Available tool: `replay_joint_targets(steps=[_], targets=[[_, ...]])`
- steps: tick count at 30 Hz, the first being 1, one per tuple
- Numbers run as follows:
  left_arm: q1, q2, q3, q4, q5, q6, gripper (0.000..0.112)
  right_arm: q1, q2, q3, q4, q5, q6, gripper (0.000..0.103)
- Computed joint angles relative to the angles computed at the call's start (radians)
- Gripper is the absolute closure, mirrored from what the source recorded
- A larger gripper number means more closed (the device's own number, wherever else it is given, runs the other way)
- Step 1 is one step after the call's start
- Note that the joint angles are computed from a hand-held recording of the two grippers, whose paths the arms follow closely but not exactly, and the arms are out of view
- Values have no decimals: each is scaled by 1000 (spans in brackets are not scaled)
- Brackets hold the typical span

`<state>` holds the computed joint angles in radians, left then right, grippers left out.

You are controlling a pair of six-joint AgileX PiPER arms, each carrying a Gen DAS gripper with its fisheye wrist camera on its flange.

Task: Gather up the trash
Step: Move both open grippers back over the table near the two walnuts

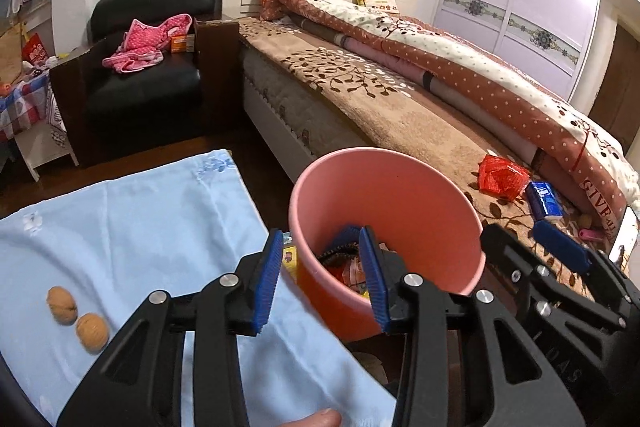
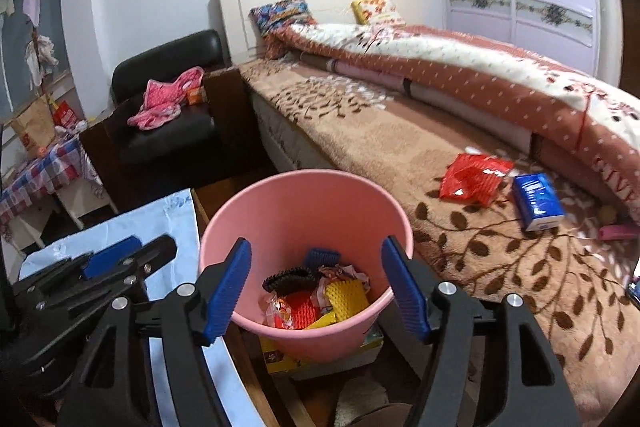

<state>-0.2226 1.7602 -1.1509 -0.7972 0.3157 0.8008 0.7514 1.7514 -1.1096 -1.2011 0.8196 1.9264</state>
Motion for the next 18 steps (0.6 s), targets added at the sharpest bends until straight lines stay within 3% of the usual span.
replay_joint_targets(steps=[5, 18], targets=[[32, -85, 81, -73, 6, 80, 72, 72, -25, -11, 20, 81, 29, 34], [150, -268, 255, -231, 34, 276, 72, 201, 13, -124, 111, 167, -62, 34]])
